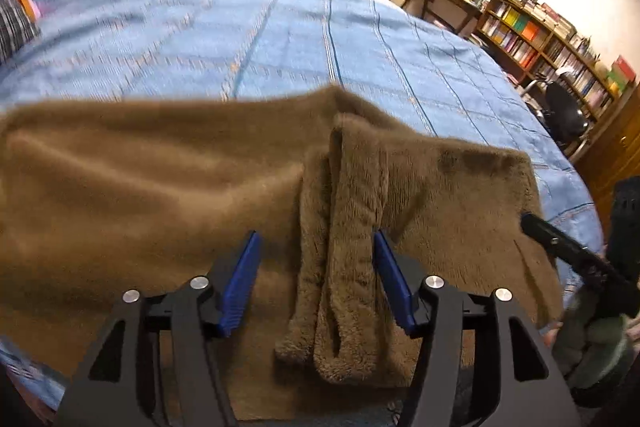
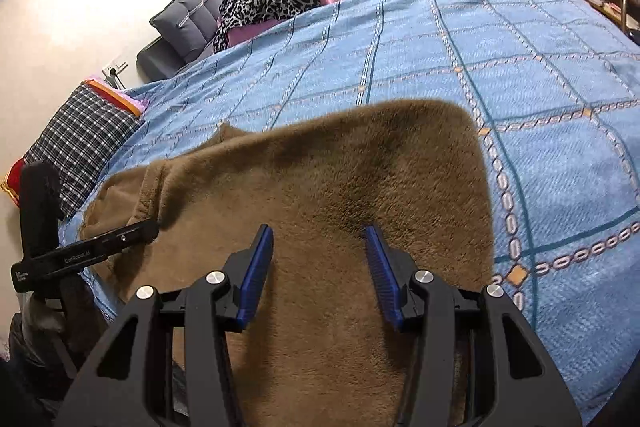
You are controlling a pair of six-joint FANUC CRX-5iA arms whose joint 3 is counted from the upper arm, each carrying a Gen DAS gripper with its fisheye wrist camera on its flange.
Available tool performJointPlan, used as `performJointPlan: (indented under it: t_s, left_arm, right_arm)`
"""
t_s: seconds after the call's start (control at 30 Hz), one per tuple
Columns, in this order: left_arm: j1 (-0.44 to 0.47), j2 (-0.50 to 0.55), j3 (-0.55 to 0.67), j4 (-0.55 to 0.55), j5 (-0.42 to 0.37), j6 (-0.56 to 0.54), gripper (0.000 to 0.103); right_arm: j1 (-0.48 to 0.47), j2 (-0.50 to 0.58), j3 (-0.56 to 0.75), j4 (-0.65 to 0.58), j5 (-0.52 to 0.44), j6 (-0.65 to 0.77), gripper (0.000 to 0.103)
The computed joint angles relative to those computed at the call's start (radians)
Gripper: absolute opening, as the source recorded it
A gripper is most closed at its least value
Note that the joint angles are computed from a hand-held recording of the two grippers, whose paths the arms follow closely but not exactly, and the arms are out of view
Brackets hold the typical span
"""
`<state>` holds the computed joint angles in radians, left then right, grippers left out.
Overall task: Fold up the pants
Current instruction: 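Lay the cuffs down with the left gripper and open it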
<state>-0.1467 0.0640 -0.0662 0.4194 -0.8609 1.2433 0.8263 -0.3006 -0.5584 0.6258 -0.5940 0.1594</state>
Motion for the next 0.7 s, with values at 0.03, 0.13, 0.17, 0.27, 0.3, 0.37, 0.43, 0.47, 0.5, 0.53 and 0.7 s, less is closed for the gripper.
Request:
performJointPlan:
  t_s: [0.03, 0.13, 0.17, 0.27, 0.3, 0.37, 0.43, 0.47, 0.5, 0.53, 0.7]
  left_arm:
    - [-0.003, -0.012, -0.001, -0.011, 0.021, 0.014, 0.064]
    - [-0.002, -0.026, -0.001, -0.001, 0.062, 0.045, 0.065]
    - [-0.004, -0.030, -0.005, 0.011, 0.085, 0.049, 0.065]
    - [-0.019, -0.030, -0.009, 0.054, 0.120, 0.025, 0.065]
    - [-0.025, -0.024, -0.006, 0.073, 0.120, 0.006, 0.065]
    - [-0.044, -0.004, 0.005, 0.113, 0.115, -0.025, 0.065]
    - [-0.064, 0.021, 0.019, 0.152, 0.106, -0.063, 0.065]
    - [-0.073, 0.032, 0.033, 0.142, 0.103, -0.052, 0.065]
    - [-0.083, 0.045, 0.049, 0.127, 0.101, -0.033, 0.065]
    - [-0.090, 0.057, 0.061, 0.122, 0.099, -0.022, 0.065]
    - [-0.113, 0.140, 0.132, 0.039, 0.086, 0.052, 0.065]
  right_arm:
    - [-0.003, -0.007, -0.006, 0.038, -0.003, -0.029, 0.050]
    - [-0.023, -0.014, -0.007, 0.103, -0.011, -0.084, 0.050]
    - [-0.029, -0.017, -0.007, 0.109, -0.020, -0.085, 0.050]
    - [-0.049, 0.017, 0.024, 0.114, -0.052, -0.070, 0.050]
    - [-0.059, 0.030, 0.034, 0.107, -0.050, -0.059, 0.050]
    - [-0.076, 0.052, 0.053, 0.092, -0.046, -0.039, 0.050]
    - [-0.087, 0.072, 0.070, 0.082, -0.048, -0.024, 0.050]
    - [-0.093, 0.085, 0.081, 0.072, -0.056, -0.014, 0.050]
    - [-0.099, 0.101, 0.097, 0.056, -0.067, 0.003, 0.050]
    - [-0.104, 0.112, 0.106, 0.044, -0.070, 0.016, 0.050]
    - [-0.119, 0.160, 0.121, 0.003, -0.080, 0.047, 0.050]
